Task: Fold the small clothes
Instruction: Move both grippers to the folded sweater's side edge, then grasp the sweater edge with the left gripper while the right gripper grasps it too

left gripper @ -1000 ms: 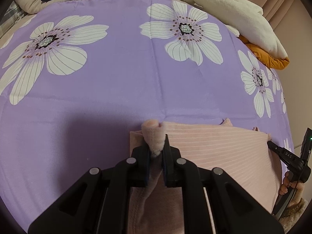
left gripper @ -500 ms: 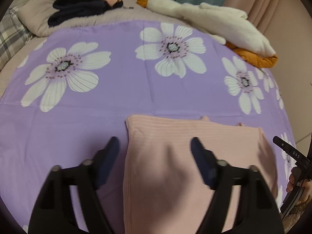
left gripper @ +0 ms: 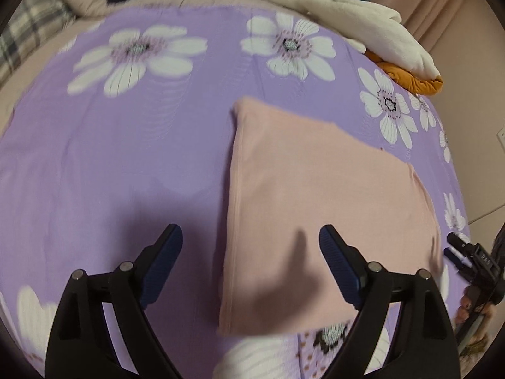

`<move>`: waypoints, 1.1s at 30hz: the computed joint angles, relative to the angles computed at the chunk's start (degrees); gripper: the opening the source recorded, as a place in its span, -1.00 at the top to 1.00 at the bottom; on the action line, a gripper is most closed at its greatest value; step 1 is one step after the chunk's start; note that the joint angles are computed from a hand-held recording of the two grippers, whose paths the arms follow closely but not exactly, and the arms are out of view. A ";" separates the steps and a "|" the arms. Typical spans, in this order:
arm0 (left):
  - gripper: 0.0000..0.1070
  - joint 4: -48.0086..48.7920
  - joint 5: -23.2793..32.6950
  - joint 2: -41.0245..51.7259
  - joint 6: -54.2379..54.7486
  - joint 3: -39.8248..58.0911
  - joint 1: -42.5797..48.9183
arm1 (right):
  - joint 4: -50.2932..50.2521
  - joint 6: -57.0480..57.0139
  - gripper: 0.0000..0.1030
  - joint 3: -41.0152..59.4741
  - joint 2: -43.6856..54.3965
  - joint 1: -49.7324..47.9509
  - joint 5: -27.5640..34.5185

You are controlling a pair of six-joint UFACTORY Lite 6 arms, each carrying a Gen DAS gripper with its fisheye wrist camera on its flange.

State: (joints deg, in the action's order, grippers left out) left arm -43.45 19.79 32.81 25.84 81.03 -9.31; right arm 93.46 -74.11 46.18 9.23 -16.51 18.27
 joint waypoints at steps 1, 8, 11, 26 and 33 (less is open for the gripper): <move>-0.65 -2.49 0.23 -0.35 2.12 -1.08 0.16 | 2.50 -1.61 -0.44 -1.46 -0.01 -0.93 1.92; -0.62 -18.89 2.05 -0.76 17.81 -7.86 1.22 | 12.09 -10.31 -0.44 -6.42 1.01 -1.65 7.93; -0.30 -20.50 2.74 -0.19 18.90 -7.36 1.41 | 13.69 -11.20 -0.40 -5.00 3.56 -1.97 10.03; 0.90 -23.86 4.21 -10.29 22.05 -15.48 1.49 | 7.95 -6.45 0.69 -10.06 -8.06 -0.66 7.75; 0.96 -28.68 7.71 -20.95 29.11 -24.24 2.42 | 5.32 -4.14 0.69 -12.03 -13.36 1.28 5.36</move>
